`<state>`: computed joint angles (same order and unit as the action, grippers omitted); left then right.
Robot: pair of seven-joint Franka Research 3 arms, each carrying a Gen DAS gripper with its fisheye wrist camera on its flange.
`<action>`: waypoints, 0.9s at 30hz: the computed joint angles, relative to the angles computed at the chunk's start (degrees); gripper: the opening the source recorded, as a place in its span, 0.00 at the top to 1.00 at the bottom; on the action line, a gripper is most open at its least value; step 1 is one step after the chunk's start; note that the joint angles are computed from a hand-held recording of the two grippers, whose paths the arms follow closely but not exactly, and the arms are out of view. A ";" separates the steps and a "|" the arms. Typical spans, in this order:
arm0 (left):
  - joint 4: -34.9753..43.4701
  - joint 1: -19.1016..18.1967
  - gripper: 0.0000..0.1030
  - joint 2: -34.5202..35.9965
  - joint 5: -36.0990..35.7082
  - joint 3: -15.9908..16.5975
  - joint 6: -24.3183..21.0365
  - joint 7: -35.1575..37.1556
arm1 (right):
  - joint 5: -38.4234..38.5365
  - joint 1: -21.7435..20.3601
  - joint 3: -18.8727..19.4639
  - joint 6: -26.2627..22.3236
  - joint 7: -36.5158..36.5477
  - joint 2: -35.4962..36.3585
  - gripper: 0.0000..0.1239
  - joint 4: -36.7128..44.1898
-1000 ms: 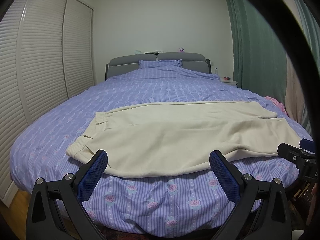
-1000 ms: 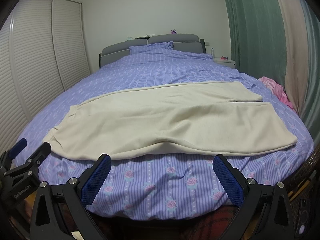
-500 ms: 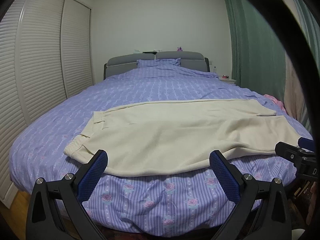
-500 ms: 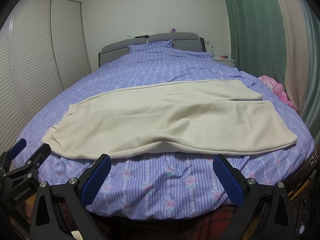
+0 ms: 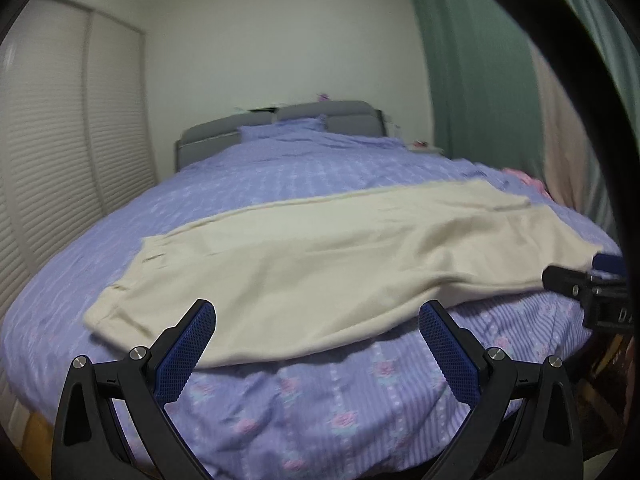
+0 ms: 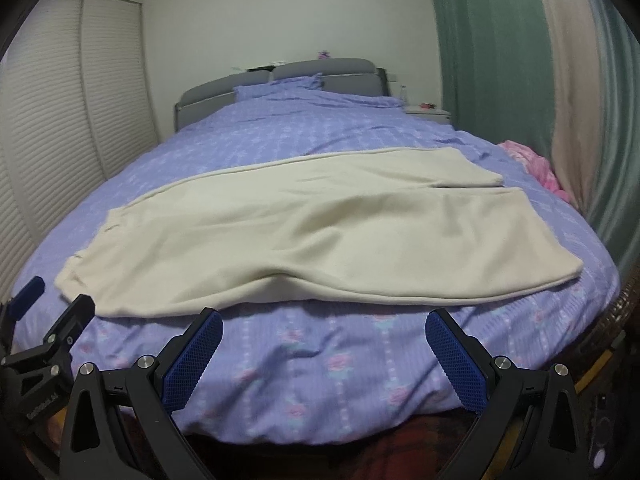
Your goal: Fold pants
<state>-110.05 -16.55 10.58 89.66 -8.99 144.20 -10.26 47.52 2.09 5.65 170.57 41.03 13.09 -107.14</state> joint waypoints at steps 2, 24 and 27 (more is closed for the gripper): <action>3.32 0.30 0.00 3.15 0.26 0.23 2.94 1.17 | -2.26 0.46 -1.62 1.28 3.19 1.81 0.17 1.12; 31.16 0.99 0.52 29.81 -34.12 0.78 13.13 49.57 | -21.26 -4.17 -6.09 -5.11 37.27 23.41 0.23 23.89; 31.04 0.54 0.84 29.95 -38.03 1.20 12.03 53.33 | -20.96 -5.80 -5.63 -8.69 40.50 26.03 0.28 27.77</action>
<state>-79.01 -16.01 40.53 51.62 -7.79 156.23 43.06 26.57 -3.71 0.02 161.88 81.54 39.12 -79.37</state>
